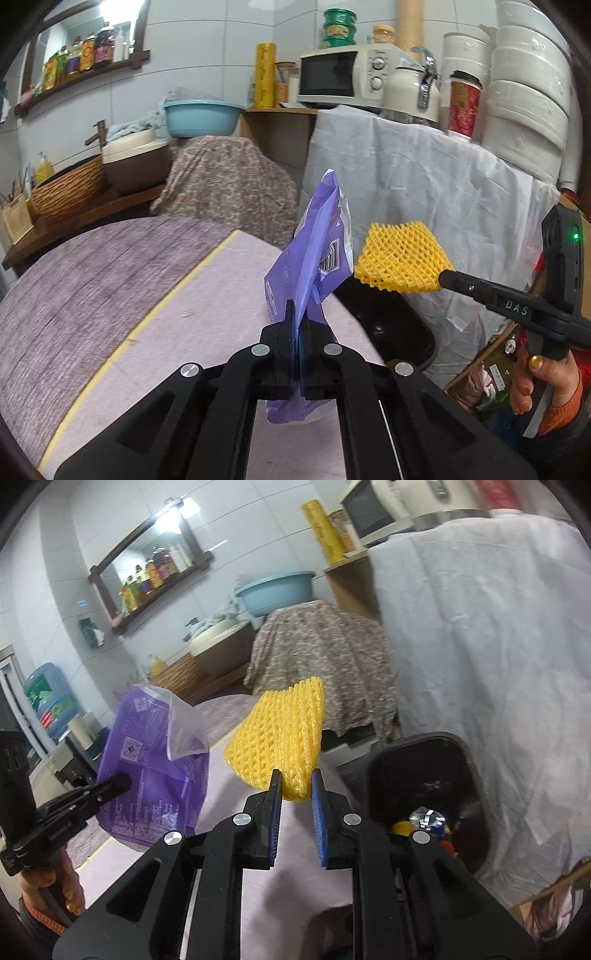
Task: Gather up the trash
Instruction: 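Carry the purple bag and mesh net over the bin and release both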
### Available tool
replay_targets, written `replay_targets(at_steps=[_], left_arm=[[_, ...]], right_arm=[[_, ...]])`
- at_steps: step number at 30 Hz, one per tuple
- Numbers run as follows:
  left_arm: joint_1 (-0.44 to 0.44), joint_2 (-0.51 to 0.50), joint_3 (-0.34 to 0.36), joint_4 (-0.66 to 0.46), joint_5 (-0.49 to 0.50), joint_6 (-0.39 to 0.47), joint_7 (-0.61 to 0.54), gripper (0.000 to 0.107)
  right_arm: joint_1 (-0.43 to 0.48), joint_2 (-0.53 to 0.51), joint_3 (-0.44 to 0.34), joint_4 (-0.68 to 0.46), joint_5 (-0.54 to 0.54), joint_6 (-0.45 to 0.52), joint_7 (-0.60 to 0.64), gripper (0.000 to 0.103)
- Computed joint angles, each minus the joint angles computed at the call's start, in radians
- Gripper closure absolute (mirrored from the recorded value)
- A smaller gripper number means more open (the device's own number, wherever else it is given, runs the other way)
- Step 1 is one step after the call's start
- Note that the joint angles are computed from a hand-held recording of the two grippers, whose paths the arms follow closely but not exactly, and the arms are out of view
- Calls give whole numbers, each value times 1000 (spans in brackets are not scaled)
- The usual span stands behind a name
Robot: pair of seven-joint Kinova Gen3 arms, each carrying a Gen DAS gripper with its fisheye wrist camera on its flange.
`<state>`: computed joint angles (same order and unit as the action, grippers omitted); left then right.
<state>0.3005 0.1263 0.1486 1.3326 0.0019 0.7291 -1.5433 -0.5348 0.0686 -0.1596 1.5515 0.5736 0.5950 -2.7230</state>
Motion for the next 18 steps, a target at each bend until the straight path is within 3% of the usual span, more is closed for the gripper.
replay_targets(at_steps=[10, 18], left_arm=[[68, 103, 26, -105, 11, 46, 2, 105], [144, 202, 12, -214, -27, 98, 41, 105]], right_arm=[[23, 20, 9, 63, 72, 131, -79, 86], [88, 101, 71, 116, -86, 30, -14, 85]])
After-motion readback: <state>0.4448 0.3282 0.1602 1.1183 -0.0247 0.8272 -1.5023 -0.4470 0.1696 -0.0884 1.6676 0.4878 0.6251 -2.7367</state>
